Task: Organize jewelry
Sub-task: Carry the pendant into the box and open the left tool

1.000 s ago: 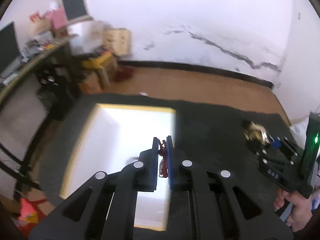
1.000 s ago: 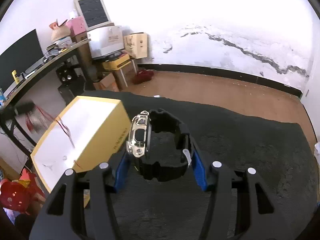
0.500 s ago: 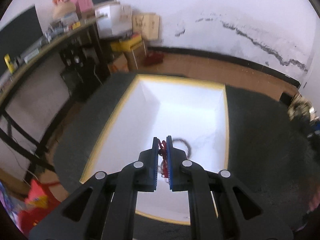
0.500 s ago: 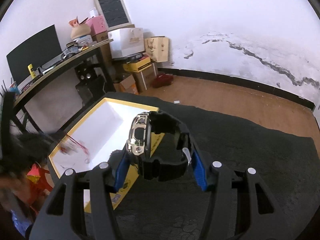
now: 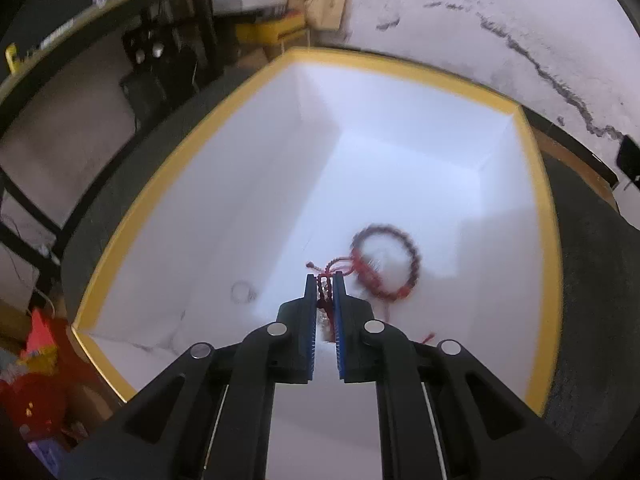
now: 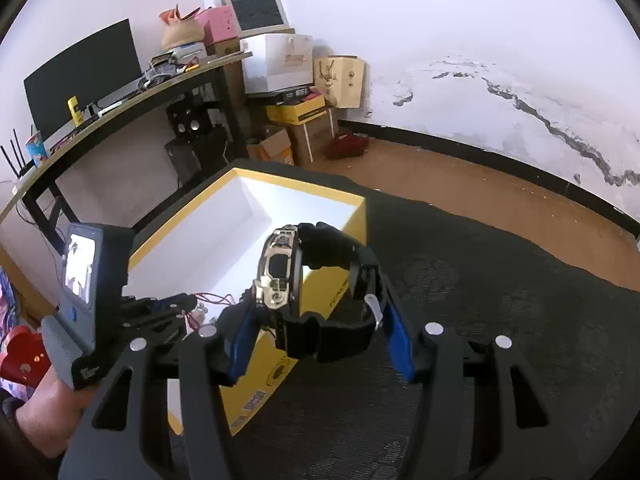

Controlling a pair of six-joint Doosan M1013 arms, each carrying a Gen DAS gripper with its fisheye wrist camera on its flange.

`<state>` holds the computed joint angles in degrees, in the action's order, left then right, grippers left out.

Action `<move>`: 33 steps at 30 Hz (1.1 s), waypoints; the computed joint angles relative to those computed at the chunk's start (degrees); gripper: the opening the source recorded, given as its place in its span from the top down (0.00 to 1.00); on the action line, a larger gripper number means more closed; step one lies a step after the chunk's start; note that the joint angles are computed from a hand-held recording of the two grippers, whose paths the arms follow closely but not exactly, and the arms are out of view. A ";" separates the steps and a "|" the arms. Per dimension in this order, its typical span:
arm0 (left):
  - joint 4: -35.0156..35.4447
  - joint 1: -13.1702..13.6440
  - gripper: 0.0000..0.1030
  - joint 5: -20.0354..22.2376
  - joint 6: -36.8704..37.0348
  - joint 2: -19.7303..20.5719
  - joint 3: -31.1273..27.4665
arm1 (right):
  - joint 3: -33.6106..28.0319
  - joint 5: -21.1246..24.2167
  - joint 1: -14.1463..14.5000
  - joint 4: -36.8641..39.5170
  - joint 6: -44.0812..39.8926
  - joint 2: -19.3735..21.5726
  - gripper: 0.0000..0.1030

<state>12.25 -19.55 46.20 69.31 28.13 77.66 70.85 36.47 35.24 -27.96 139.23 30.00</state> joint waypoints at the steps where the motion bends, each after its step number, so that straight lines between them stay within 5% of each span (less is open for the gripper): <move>1: -0.08 0.07 0.93 -0.02 0.19 0.02 0.21 | -0.22 0.08 0.03 0.41 -0.62 0.18 0.47; 18: 3.06 1.18 0.93 -2.75 0.65 -0.34 1.80 | -4.64 2.23 1.59 2.76 -4.48 3.21 0.47; 25: -1.08 1.88 0.91 -2.66 3.61 -0.43 1.92 | -7.08 4.29 1.72 2.43 -4.88 4.58 0.47; 26: -1.69 1.93 0.86 -2.46 4.25 -0.46 1.93 | -7.72 4.76 1.65 3.01 -5.24 4.96 0.47; 28: -1.87 1.94 0.44 -2.28 4.41 -0.67 2.14 | -9.42 5.84 1.52 4.25 -5.93 5.98 0.47; 29: -1.82 1.95 0.13 -3.16 4.17 -1.07 2.60 | -10.11 6.34 1.40 5.09 -6.41 6.38 0.47; 33: -3.49 2.28 0.10 -7.28 4.05 -3.20 4.69 | -15.68 10.81 0.89 8.91 -9.25 9.55 0.47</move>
<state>8.76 -17.27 38.92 73.37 24.94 82.35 55.17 47.27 36.12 -19.05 129.98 39.55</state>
